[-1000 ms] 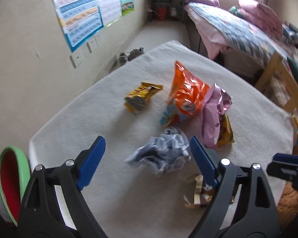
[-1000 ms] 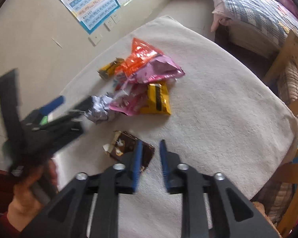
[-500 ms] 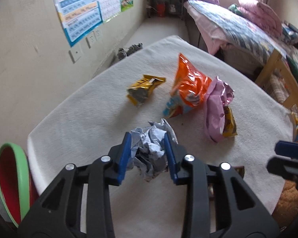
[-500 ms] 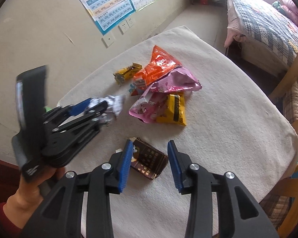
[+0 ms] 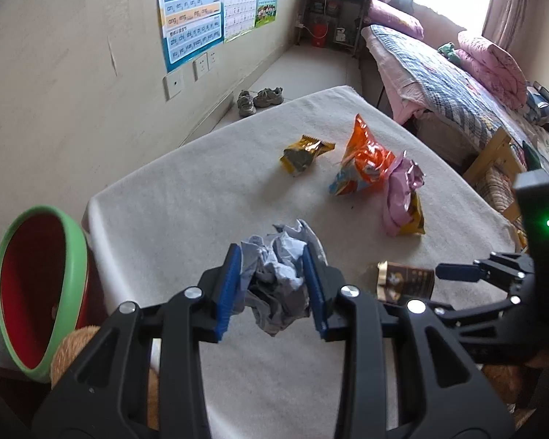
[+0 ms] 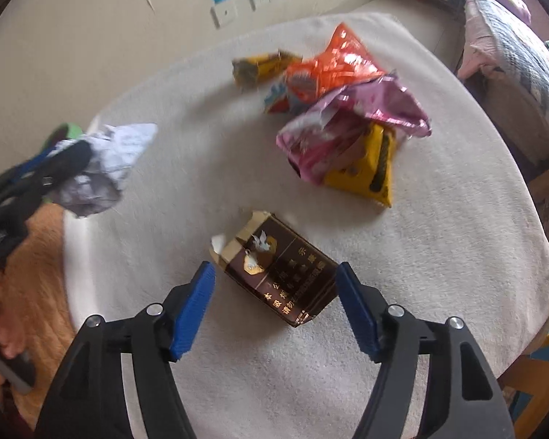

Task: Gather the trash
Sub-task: 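Grasp the brown chocolate box with the right gripper and lift it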

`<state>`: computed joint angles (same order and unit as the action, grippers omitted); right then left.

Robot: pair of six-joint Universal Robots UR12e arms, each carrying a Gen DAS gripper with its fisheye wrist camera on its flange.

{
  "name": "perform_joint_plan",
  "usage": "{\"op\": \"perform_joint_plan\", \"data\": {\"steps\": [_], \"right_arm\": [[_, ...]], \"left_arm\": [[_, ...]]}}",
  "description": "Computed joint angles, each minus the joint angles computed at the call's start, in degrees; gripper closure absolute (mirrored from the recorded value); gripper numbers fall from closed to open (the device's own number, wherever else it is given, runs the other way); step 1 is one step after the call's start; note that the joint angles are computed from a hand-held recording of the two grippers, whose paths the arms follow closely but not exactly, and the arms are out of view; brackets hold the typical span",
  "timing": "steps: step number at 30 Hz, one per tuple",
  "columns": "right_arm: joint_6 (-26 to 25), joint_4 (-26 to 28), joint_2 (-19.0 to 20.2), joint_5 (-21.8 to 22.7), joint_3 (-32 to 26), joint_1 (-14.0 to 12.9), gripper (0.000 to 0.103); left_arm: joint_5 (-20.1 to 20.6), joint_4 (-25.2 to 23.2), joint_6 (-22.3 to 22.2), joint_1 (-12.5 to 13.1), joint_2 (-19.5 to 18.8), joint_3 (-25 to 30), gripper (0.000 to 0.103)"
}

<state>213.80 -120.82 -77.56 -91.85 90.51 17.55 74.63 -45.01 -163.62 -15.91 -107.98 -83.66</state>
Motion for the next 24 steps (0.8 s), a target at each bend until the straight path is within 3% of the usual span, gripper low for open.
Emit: {"op": "perform_joint_plan", "data": {"steps": [4,5,6,8,10,13,14,18,20,24], "right_arm": [[0.2,2.2,0.7,0.7,-0.4,-0.3,0.036],[-0.3,2.7,0.8,0.5,-0.6,-0.2,0.041],[-0.8,3.5,0.8,1.1,-0.9,-0.2,0.046],[-0.6,2.6,0.3,4.5,-0.5,-0.7,0.073],[0.1,1.3,0.1,7.5,0.2,-1.1,0.079],[-0.9,1.7,0.3,3.5,-0.2,-0.2,0.073],[-1.0,1.1,0.2,2.5,-0.1,-0.1,0.066],[0.5,-2.0,-0.4,2.0,0.9,-0.3,0.054],[0.4,-2.2,-0.4,0.4,0.9,-0.2,0.041],[-0.5,-0.6,0.0,0.1,0.8,-0.6,0.036]], "left_arm": [[0.3,-0.6,0.6,0.2,0.3,-0.6,0.069],[0.4,-0.7,0.6,0.3,0.3,-0.6,0.069],[0.6,-1.0,0.5,0.3,0.2,-0.5,0.068],[1.0,-1.7,0.4,0.3,0.0,-0.4,0.068],[1.5,-2.0,0.4,0.3,-0.1,-0.4,0.068],[2.1,-2.5,0.4,0.2,-0.3,-0.6,0.067],[2.2,-2.6,0.5,0.2,-0.4,-0.7,0.067],[2.7,-3.1,1.0,0.2,-0.5,-0.9,0.067],[2.7,-3.2,1.0,0.3,-0.5,-0.9,0.067],[2.7,-3.7,1.0,0.4,-0.6,-0.8,0.067]]}}
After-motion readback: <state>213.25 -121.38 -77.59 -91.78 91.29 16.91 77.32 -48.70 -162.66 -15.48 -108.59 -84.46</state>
